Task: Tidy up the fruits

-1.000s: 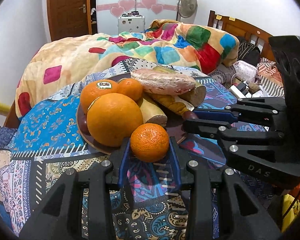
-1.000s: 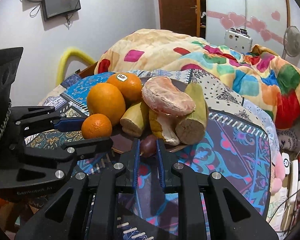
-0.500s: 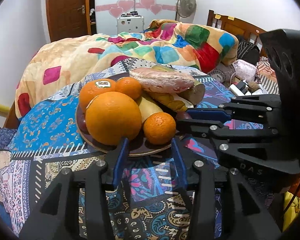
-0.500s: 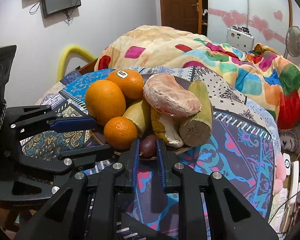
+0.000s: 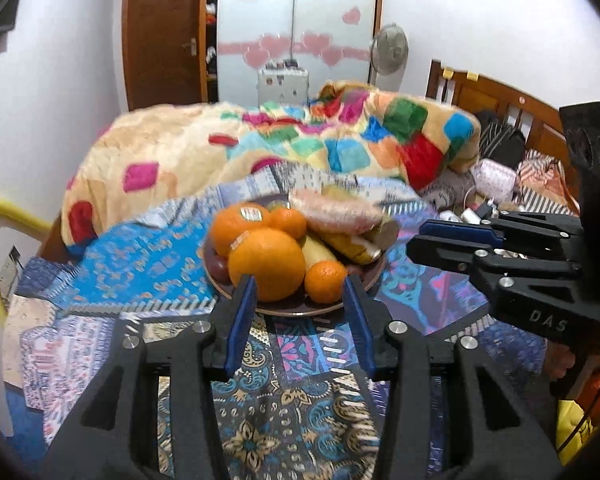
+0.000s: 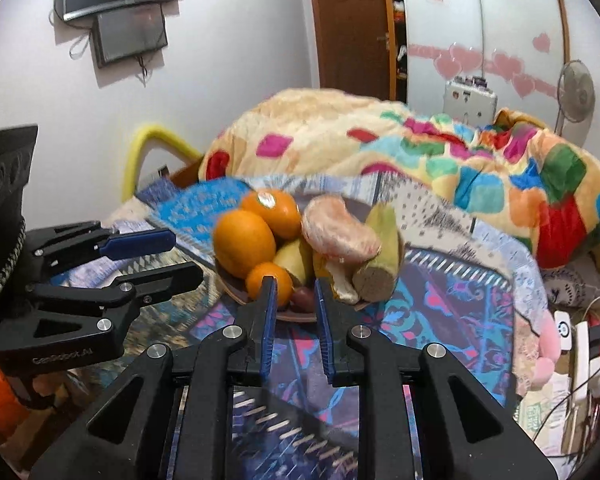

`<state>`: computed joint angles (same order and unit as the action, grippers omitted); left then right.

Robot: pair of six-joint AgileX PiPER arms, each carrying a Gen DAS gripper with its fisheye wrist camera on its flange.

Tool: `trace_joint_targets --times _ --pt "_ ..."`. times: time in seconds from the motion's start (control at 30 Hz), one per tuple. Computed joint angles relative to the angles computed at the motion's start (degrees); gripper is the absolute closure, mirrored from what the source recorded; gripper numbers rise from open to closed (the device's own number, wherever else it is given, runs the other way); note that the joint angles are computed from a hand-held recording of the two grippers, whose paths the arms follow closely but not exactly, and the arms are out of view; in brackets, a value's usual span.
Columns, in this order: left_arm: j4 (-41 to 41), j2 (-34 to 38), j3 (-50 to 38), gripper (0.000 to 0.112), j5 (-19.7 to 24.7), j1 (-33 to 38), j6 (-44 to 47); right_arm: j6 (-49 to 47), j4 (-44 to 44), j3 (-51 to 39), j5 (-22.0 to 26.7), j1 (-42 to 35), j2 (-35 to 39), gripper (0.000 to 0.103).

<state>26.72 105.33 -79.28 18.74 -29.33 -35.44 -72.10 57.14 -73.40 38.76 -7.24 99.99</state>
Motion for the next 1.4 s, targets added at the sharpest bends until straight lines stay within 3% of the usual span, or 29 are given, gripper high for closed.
trace_joint_targets --times 0.07,0.2,0.43,0.63,0.77,0.83,0.97,1.07,1.2,1.4 --pt "10.3 -3.7 2.9 0.068 0.0 -1.7 -10.2 -1.6 2.2 2.2 0.1 -0.7 -3.3 0.083" --pt "30.2 -12.3 9.2 0.067 2.0 -6.1 -29.7 -6.7 8.4 7.7 0.8 -2.7 -11.5 0.068" --pt "52.7 -24.6 17.2 0.053 12.8 -16.4 -52.4 -13.7 19.9 17.0 4.1 -8.4 -26.9 0.059" --pt "58.1 -30.8 20.2 0.047 23.0 -25.1 -57.8 -16.9 27.2 23.2 5.6 -12.2 -38.0 0.048" --pt "60.3 -33.3 21.6 0.040 29.2 -30.2 -59.9 -18.7 31.9 27.3 5.6 -13.8 -44.1 0.034" --pt "61.2 -34.3 22.5 0.028 31.3 -32.1 -60.9 -19.9 33.7 28.8 4.1 -13.2 -46.0 0.028" --pt "62.8 -35.1 23.6 0.019 37.2 -36.4 -62.4 -22.0 36.1 31.5 0.9 -11.9 -49.2 0.014" --pt "62.8 -35.6 23.9 0.010 38.5 -37.8 -62.4 -22.9 36.9 32.7 0.0 -11.6 -50.3 0.002" --pt "63.4 -36.1 24.7 0.009 41.2 -39.9 -63.1 -24.4 38.6 34.4 -2.7 -10.0 -51.7 0.000" --pt "63.1 -36.4 25.4 0.009 43.3 -41.3 -63.6 -21.8 36.8 35.3 0.6 -13.4 -53.5 0.000"
